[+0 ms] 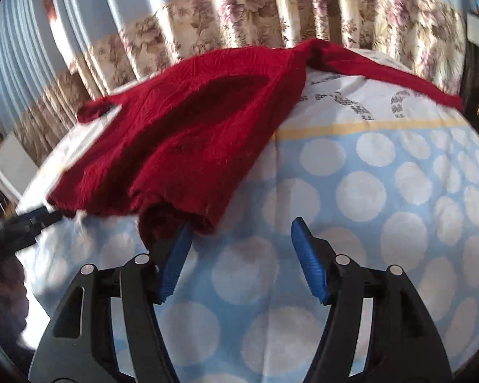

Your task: Fold small clothes

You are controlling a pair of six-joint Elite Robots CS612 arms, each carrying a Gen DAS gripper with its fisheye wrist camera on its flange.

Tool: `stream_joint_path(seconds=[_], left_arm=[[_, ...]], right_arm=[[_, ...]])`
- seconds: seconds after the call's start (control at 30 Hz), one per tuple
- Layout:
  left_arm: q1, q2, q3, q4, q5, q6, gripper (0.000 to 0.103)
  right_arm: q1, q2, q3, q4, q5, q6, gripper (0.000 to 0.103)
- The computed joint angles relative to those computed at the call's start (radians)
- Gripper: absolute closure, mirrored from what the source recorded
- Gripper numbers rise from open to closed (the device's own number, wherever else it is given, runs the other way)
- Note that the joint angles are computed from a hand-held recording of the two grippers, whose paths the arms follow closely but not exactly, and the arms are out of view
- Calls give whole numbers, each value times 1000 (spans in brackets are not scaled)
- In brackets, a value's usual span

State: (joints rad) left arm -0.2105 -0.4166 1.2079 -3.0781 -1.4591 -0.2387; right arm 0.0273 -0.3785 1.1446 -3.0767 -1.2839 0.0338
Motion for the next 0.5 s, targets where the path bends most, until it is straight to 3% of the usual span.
stream_joint_path(seconds=[0.1,0.17,0.23,0.3,0.5], left_arm=[[2,9,-24,22,-19,-23,17],[5,14,-39,28,-40,-46,18],[7,14,-47,36,-66,-57,18],[9,8,-40,26,-100,-40,18],[-3,-3,-13,9,-80,9,17]], right_arm=[[4,12,-32,28,-19,9,56],[6,21,-49,29,-16,9,80],[14,29,-70,55,-29,-19,90],[13,32,-74,43,-25,-14,90],[9,30,-65,26,-24,-17,95]])
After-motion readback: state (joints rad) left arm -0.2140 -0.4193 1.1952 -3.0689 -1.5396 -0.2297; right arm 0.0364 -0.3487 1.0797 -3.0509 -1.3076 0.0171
